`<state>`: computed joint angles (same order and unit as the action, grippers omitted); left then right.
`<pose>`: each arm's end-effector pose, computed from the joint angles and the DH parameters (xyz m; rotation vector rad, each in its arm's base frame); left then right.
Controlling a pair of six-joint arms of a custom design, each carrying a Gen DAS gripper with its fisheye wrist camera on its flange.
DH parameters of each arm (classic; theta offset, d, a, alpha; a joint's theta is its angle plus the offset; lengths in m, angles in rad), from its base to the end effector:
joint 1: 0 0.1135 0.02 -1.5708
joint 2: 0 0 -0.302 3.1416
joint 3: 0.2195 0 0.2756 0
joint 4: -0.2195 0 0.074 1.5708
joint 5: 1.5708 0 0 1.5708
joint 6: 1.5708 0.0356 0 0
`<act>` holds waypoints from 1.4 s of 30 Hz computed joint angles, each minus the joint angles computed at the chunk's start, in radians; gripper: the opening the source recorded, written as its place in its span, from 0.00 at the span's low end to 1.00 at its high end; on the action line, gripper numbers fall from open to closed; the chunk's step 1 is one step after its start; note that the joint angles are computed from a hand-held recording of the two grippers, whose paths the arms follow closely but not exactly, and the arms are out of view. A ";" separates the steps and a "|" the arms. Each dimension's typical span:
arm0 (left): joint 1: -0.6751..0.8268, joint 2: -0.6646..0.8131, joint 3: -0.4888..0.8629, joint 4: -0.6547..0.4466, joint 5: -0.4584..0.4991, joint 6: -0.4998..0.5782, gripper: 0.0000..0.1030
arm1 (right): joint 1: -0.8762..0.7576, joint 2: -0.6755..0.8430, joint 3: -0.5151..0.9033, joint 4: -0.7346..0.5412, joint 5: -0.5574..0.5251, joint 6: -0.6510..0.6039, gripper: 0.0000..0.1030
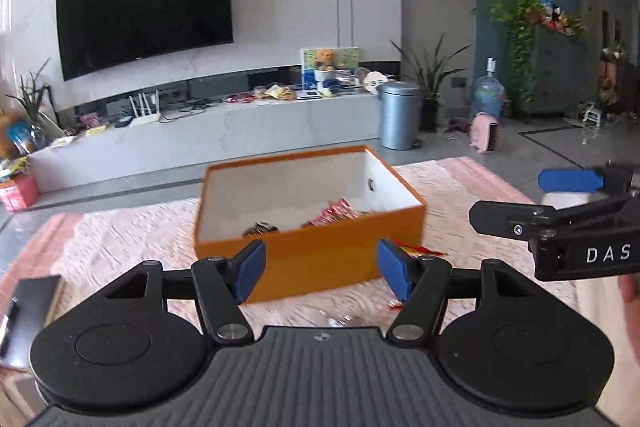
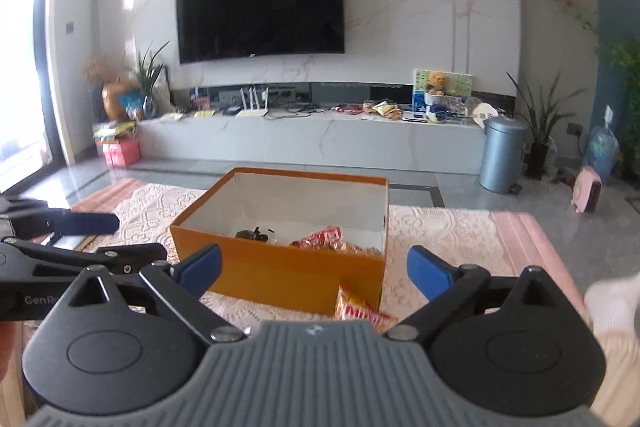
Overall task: Organize snacks
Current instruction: 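Withdraw both tools from the box toward the remaining snacks, then grasp the clear nut bag with the left tool while the right grasps the Mimi chip bag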
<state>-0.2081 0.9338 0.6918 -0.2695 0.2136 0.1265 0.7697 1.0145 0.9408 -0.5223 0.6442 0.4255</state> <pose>0.2047 -0.0509 0.2968 0.4744 2.0261 -0.2721 0.1714 0.1364 0.3525 0.0061 2.0365 0.0448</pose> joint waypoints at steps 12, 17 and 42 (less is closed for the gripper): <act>-0.050 0.106 -0.075 0.081 0.038 -0.080 0.73 | 0.197 -0.041 -0.283 0.082 0.286 0.275 0.93; -0.049 0.164 -0.107 0.103 0.027 -0.084 0.73 | 0.170 -0.017 -0.335 0.124 0.228 0.283 0.93; -0.013 0.490 -0.083 0.292 0.064 -0.205 0.74 | -0.055 0.195 -0.353 0.219 -0.015 0.232 0.94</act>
<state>-0.2206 1.4240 0.6090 0.0223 0.2777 -0.0786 0.7150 1.2090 0.5873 -0.3029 0.6292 0.6580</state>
